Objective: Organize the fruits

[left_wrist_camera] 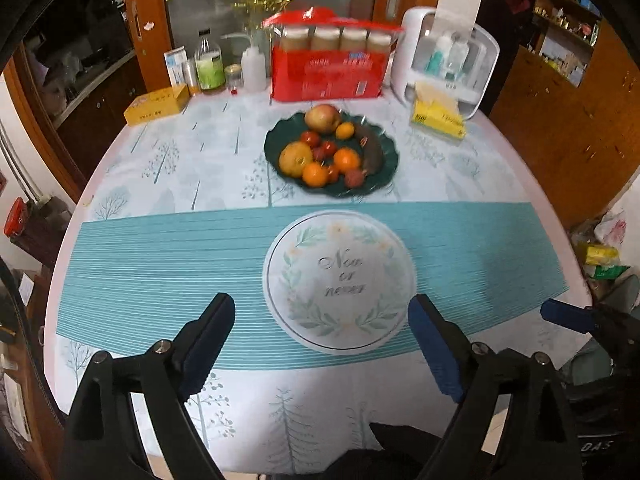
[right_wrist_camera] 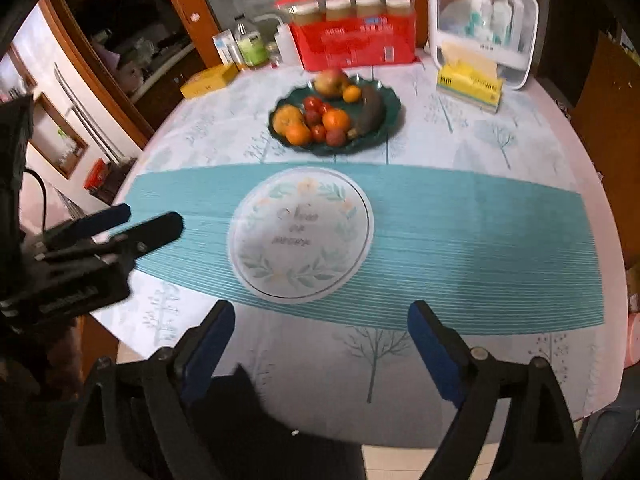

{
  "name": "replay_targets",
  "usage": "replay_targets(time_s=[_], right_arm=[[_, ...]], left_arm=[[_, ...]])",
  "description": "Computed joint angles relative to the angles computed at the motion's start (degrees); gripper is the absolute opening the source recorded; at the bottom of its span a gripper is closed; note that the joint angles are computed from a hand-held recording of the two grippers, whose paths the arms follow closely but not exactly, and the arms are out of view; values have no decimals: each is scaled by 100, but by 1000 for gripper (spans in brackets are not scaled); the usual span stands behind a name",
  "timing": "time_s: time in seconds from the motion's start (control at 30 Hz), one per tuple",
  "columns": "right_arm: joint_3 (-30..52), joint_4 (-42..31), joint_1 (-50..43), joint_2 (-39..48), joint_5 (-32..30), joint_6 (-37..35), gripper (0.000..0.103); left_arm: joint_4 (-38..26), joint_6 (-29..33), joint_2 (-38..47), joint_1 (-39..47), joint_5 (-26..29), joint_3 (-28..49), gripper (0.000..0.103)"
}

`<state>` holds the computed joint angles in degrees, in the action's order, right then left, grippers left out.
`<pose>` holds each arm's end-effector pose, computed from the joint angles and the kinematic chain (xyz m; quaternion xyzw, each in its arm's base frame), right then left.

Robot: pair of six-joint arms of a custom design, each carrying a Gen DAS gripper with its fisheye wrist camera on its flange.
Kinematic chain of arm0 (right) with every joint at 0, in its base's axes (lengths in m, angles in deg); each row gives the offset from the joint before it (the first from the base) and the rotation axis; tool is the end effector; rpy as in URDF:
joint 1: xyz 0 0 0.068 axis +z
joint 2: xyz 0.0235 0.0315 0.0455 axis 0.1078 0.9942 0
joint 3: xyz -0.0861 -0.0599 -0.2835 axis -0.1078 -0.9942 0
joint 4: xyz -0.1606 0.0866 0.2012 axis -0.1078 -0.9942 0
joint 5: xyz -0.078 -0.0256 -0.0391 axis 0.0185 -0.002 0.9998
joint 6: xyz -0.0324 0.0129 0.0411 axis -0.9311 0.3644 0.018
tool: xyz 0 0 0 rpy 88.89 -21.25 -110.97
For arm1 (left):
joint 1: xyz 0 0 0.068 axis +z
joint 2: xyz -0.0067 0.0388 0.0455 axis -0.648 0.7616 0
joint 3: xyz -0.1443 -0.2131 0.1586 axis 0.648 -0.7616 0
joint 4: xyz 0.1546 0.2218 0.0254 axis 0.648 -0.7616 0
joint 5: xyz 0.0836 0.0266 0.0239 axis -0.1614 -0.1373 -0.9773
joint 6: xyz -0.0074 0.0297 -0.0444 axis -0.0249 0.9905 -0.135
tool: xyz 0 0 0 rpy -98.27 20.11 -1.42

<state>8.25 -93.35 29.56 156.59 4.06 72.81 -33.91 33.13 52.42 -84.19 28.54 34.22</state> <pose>0.2537 0.1171 0.2257 -0.1870 0.9493 0.1466 0.2057 0.2236 -0.1962 0.2527 -0.0609 0.9563 -0.0230 0.2849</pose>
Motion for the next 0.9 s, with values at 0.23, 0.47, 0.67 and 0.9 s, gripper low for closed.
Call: replay_targets(time_s=[0.23, 0.47, 0.67, 0.9], right_arm=[[31, -411, 121, -840, 58, 299, 91], [-414, -93, 192, -1157, 201, 669, 101], [-515, -6, 306, -1352, 416, 647, 103], [-492, 91, 305, -1281, 422, 588, 103]], left_arm=[[-901, -860, -237, -693, -824, 427, 91], [-1721, -1827, -114, -1180, -1439, 532, 98], [-1957, -2137, -80, -1320, -1736, 616, 102], [-1993, -2108, -12, -1289, -1792, 684, 102]])
